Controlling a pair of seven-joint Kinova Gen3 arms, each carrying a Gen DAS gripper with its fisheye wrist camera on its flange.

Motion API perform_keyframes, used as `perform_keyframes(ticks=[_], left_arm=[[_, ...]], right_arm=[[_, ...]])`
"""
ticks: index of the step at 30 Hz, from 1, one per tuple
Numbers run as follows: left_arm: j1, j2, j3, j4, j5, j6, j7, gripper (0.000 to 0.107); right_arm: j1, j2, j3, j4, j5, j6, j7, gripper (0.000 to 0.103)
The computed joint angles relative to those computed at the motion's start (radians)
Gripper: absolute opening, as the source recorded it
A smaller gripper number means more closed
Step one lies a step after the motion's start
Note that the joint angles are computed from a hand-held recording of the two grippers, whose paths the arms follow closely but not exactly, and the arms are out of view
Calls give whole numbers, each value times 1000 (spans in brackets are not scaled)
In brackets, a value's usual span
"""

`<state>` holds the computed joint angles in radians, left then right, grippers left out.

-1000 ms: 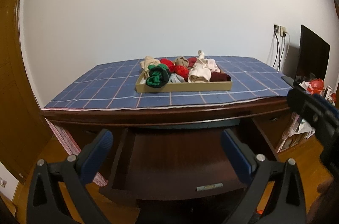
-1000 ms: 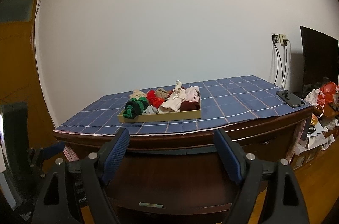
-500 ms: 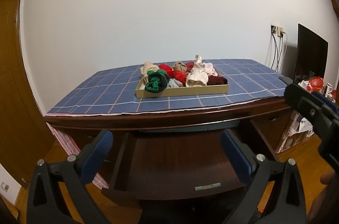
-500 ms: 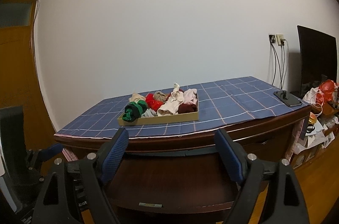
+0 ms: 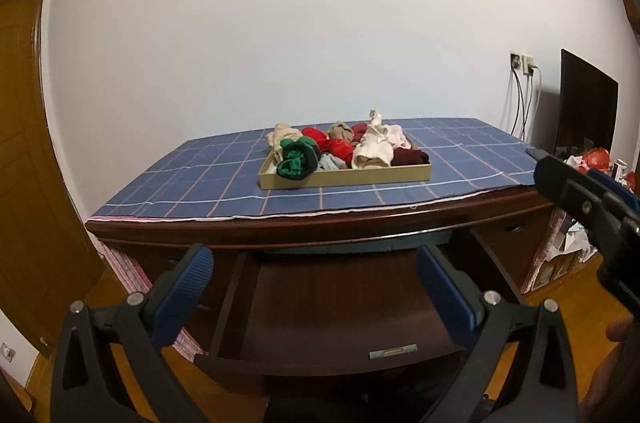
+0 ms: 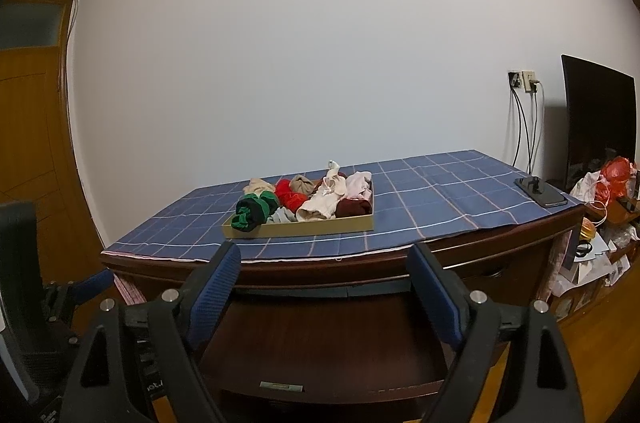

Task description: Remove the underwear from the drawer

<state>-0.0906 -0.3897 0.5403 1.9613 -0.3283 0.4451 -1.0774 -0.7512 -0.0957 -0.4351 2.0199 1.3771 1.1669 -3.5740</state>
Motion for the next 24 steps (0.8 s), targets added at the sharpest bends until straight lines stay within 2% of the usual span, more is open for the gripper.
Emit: perform_keyframes(ticks=[13,24], left_arm=[[-41,-21,48,4,-1,3,7,103],[-37,-18,42,10,4,-3,-1,103]], right_arm=[[-10,-1,-4,11,-1,19,-9,87],[-22,9,-7,12,9,41,-24,87]])
